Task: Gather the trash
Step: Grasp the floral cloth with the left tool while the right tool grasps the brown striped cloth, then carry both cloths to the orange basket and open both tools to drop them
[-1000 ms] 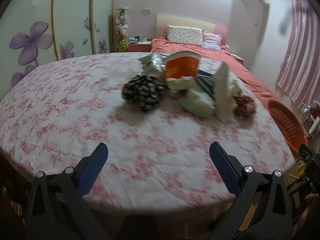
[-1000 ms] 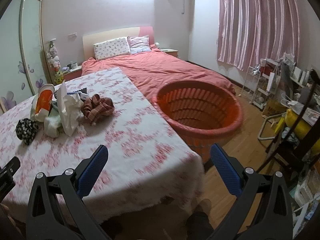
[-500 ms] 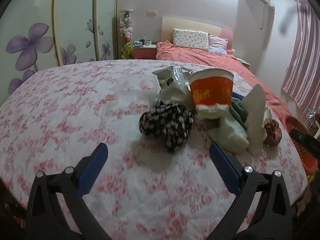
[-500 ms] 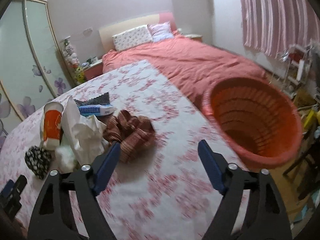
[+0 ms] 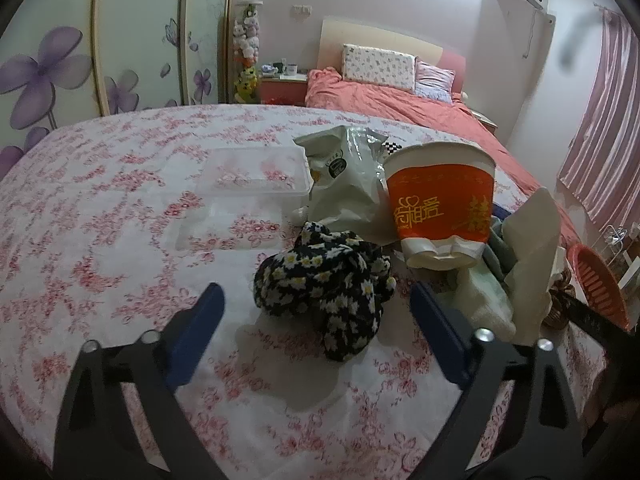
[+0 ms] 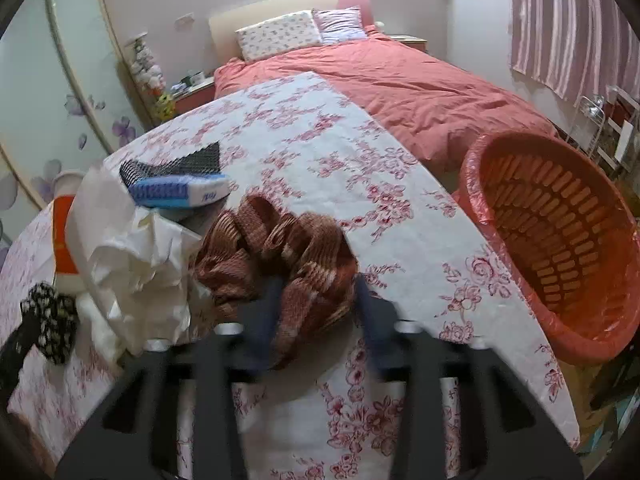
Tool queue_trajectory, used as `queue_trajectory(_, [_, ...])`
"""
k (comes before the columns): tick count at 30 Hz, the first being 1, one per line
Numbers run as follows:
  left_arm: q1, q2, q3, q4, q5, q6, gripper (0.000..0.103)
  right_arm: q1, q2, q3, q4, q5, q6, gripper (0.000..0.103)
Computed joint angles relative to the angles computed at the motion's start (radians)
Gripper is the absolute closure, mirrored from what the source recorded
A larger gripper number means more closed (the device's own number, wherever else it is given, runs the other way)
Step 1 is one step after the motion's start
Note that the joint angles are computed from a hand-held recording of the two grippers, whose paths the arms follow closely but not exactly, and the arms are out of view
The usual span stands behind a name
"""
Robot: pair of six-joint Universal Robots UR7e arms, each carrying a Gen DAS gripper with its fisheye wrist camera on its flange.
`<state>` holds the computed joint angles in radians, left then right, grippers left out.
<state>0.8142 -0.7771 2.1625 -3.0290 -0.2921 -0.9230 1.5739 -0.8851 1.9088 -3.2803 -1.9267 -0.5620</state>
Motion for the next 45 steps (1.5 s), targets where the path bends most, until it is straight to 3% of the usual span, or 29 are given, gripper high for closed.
queue_trajectory(4, [0.028, 0.003, -0.013, -0.045, -0.053, 0.044, 0.036, -0.007, -0.009, 0.003, 0.001, 0.02, -0.001, 0.082])
queue_trajectory(9, [0.043, 0.013, -0.012, -0.108, -0.093, 0.105, 0.076, -0.02, -0.04, 0.021, -0.024, 0.049, 0.002, 0.084])
queue_trajectory(12, [0.036, 0.018, -0.004, -0.15, -0.09, 0.141, 0.086, -0.025, -0.057, 0.028, -0.045, 0.065, -0.002, 0.084])
queue_trajectory(24, [-0.07, -0.018, 0.039, -0.123, -0.021, 0.118, 0.089, -0.045, -0.152, 0.082, -0.113, 0.154, -0.008, 0.084])
queue_trajectory(29, [-0.125, 0.008, 0.005, -0.214, -0.027, 0.219, 0.089, -0.062, -0.184, 0.093, -0.142, 0.189, -0.009, 0.084])
queue_trajectory(36, [-0.161, 0.127, -0.158, -0.386, -0.135, 0.464, 0.089, -0.088, -0.204, 0.092, -0.239, 0.201, -0.007, 0.084])
queue_trajectory(45, [-0.134, 0.31, -0.45, -0.349, -0.357, 0.639, 0.089, -0.139, -0.191, 0.052, -0.334, 0.206, 0.021, 0.084])
